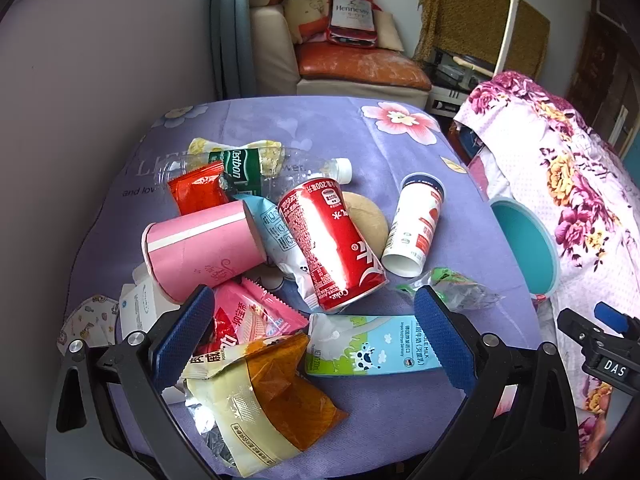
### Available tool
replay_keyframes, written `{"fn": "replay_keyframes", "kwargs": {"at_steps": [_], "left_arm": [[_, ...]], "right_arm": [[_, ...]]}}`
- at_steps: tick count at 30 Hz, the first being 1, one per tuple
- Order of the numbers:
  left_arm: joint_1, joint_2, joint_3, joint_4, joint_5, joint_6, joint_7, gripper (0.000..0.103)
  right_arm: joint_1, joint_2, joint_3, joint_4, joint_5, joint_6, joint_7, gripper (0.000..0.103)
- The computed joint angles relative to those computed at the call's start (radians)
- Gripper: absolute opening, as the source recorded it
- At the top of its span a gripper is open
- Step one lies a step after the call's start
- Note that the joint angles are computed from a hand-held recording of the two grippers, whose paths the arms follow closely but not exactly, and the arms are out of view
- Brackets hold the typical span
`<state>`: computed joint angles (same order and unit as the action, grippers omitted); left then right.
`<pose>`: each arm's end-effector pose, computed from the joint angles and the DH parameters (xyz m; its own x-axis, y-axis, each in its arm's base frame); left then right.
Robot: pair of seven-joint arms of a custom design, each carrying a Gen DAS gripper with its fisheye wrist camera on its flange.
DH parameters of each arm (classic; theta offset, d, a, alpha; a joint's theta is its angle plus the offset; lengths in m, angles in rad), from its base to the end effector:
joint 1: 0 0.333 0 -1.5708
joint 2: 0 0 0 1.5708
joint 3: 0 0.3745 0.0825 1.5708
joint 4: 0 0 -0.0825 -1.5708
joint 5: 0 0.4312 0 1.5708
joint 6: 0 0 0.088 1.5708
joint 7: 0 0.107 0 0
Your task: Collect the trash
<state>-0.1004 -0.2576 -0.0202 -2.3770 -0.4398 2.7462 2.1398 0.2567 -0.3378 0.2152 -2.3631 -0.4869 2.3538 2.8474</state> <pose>0.5255 -0.0472 0.5235 -0.3396 -0.9402 0.0254 -0.7388 0.2499 -0.6259 0.4424 0.2271 0.5234 -0.4713 -0.8792 -0.0697 -0.7332 0.4345 -0.5231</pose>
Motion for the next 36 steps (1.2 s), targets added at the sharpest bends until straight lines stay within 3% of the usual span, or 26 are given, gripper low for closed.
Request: {"fn": "replay_keyframes", "kwargs": {"at_steps": [11,13,29,36], "left_arm": [[0.020,-0.014,-0.014,-0.003,0.028,-0.036,-0.028,0.099],[0.012,0.035,0.011,0.053,0.026,-0.045,-0.012,0.099],[0.050,0.094,-0.010,0.107,-0.019,-0.073,0.041,0.099],[0.087,0.165,-0.015,0.220,-0.068,-0.201,0.057,0.099]], "right_arm": [[-0.003,0.003,-0.006,-0.001,0.000,-0.003,0.005,0.097],[-0.003,0.006,-0.007,0.000,0.004,-0.002,0.002,0.097],[-0.011,0.006,-0.017,-0.024,0.020,0.020,0.010,0.097],[-0.019,0.011,-0.034,-0.041,0.053,0.057,-0.001,0.097]]}}
